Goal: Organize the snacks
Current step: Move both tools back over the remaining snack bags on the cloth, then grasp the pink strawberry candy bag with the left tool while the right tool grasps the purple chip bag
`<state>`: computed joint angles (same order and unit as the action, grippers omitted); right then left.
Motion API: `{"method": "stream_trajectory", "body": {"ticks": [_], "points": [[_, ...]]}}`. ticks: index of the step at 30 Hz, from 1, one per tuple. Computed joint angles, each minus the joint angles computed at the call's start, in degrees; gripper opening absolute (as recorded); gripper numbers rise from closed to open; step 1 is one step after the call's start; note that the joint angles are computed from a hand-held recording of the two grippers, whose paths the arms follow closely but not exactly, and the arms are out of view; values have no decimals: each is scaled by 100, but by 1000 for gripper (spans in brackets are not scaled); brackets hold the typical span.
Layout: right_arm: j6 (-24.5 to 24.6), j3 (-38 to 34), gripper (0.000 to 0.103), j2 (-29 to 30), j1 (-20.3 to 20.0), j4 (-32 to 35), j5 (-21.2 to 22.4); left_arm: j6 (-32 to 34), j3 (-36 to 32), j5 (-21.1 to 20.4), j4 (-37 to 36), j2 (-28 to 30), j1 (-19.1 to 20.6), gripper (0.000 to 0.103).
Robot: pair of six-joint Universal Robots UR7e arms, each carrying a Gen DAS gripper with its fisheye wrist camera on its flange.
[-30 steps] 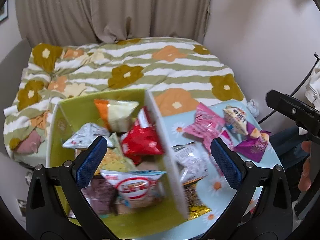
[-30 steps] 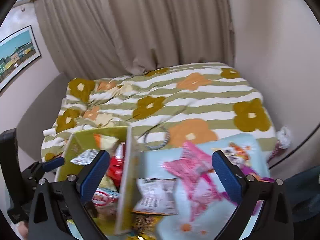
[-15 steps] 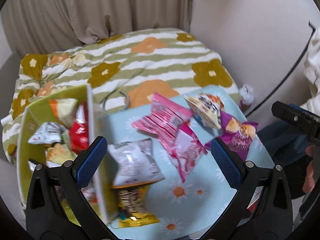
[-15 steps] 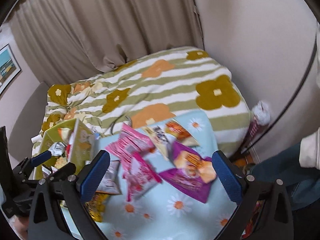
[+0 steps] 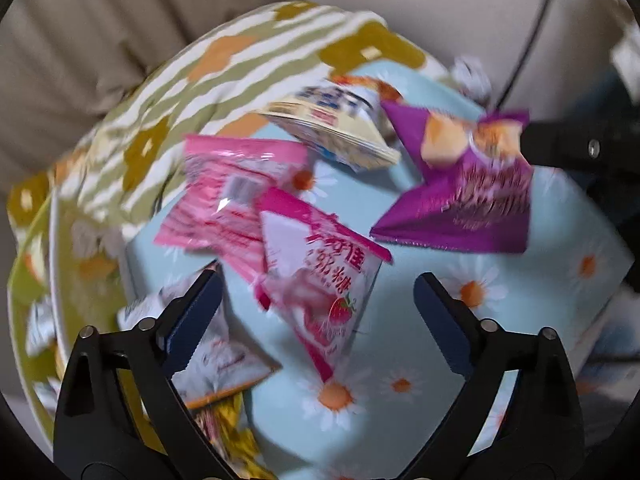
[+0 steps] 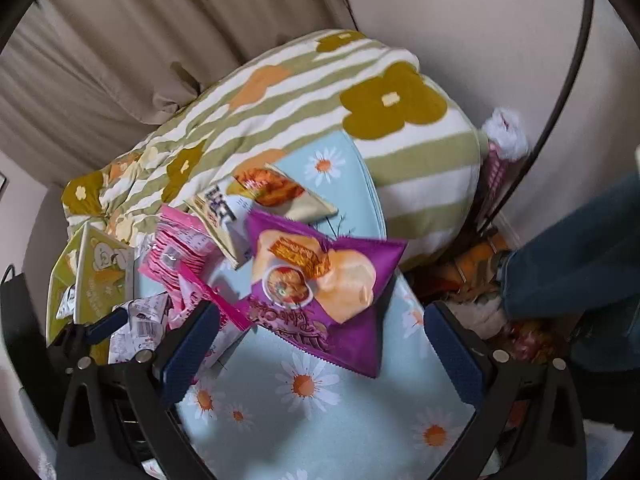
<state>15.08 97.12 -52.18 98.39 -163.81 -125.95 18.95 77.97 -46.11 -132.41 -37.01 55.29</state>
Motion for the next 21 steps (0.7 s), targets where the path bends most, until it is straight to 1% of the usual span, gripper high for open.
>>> {"method": "stream_trajectory", "body": {"ticks": [2,4,8,14,17,19,21], "points": [[91,6,102,48,-37,3,33,345,-20,16,-105,113,7,96],[168,27,102,86,-80,-21,26,483,-106,21,-56,210,27,96],[374,50,102,146,-139,-99,74,496,-383,-44,288,397,97,96],[559,49,102,214,-175,-208,109,427,-644,25,629,578,185,94],[598,26,102,253,-185,-214,119,381,-668,23,751,601,215,89],[655,21,102,272,-191,-227,121,402,-646,68,747,608,224,78],[703,21,102,286,-211,-238,155,381,-650,39,801,601,246,71]]}}
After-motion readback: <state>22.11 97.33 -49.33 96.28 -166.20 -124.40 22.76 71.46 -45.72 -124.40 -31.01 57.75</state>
